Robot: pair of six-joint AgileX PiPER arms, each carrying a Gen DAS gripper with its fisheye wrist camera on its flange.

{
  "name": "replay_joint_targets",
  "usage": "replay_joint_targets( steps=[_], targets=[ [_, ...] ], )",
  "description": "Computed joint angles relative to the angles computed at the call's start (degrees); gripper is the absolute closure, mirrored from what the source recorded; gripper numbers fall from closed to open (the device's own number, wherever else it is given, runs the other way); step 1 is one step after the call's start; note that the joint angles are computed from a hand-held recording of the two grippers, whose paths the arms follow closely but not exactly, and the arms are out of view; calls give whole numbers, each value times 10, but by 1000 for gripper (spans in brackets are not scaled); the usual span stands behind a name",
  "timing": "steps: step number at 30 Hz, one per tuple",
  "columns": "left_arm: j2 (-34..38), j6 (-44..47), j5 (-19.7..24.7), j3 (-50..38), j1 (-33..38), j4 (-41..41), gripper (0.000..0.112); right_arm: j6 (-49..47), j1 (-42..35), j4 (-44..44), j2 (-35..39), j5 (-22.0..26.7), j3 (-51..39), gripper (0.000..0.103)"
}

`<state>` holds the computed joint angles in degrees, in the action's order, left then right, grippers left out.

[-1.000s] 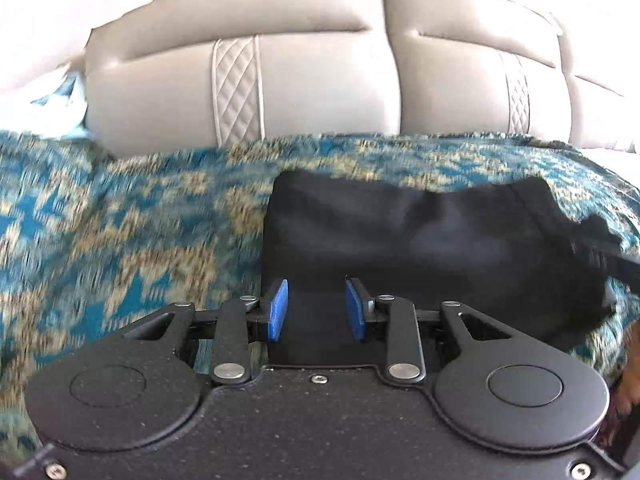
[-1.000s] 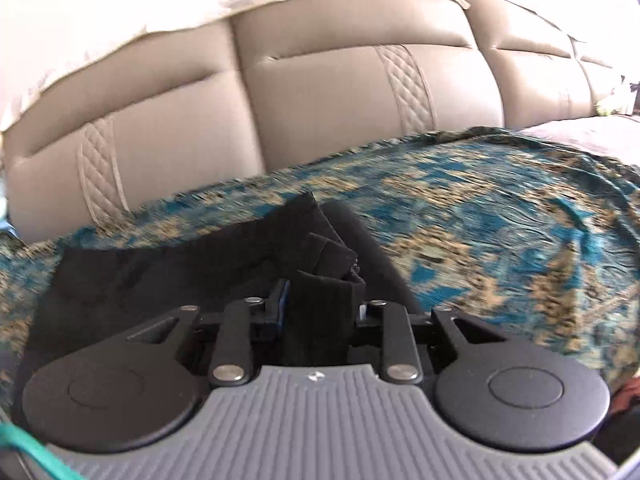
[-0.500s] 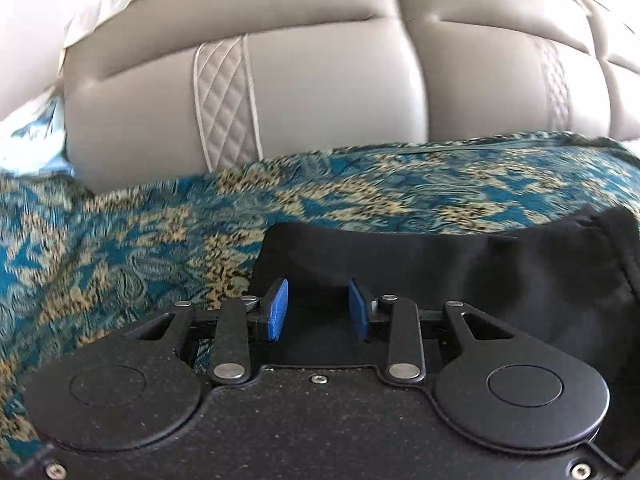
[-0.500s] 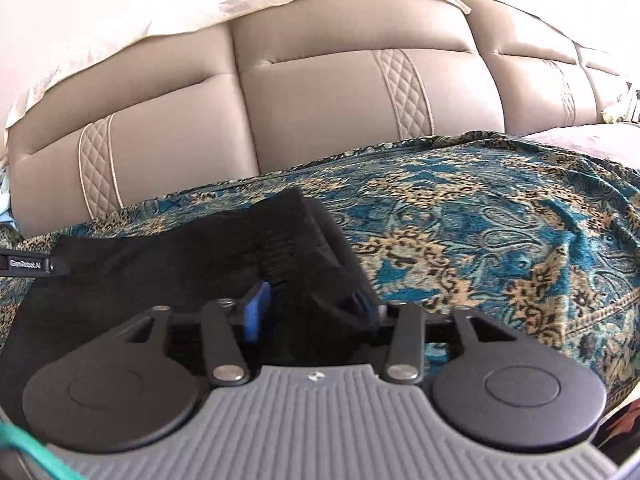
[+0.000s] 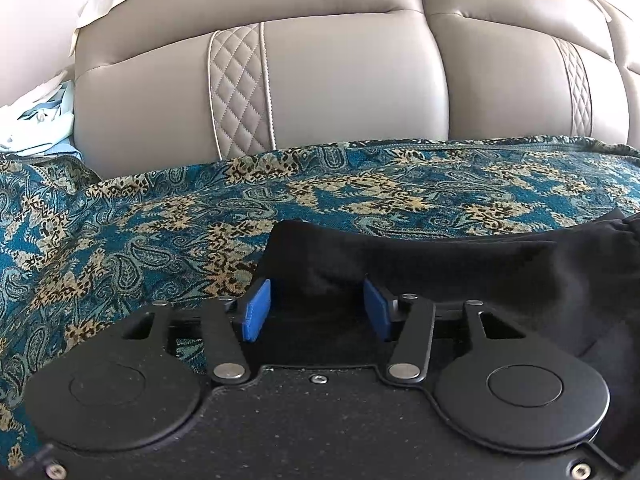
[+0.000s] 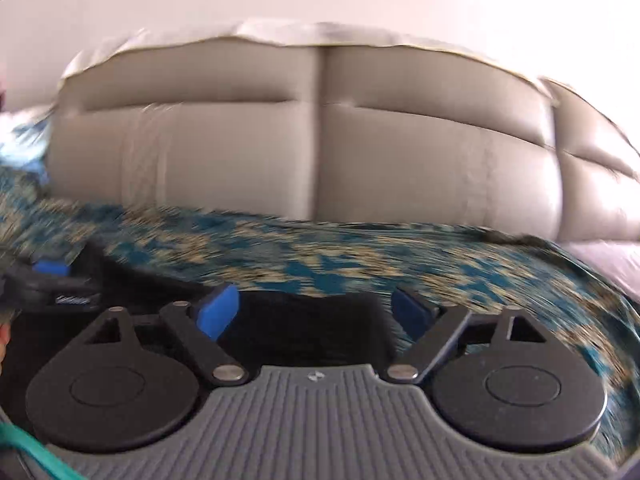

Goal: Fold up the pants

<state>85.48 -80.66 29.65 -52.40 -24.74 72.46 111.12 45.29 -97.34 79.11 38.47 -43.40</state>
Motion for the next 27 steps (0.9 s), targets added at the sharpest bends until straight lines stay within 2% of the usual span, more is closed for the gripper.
replay_joint_targets(
  steps=[3,6,10,14,18,20,22,25,27],
  targets=[
    [0,-24,-11,7,7,21,57,-33,-1,13,38,-23,-26,30],
    [0,-50,-16,15,8,43,56,-63,-17,53,70,-41,-45,35],
    [1,-91,-15,27,5,91,53,-51,-8,56,90,3,-43,35],
    [1,-117,-14,34,4,114,52,-27,-11,42,102,16,-42,35],
    [-12,-10,33,17,-27,33,52,-72,13,71,88,40,-49,28],
    [-39,22,64,28,-52,10,46,-50,38,45,55,47,-18,20],
    [-76,43,79,47,-69,-26,28,-46,73,65,25,71,5,18],
    [-141,83,87,79,-86,-100,25,-51,117,125,-12,90,31,17],
    [-180,110,118,95,-110,-149,24,-33,157,159,-39,115,55,15]
  ],
)
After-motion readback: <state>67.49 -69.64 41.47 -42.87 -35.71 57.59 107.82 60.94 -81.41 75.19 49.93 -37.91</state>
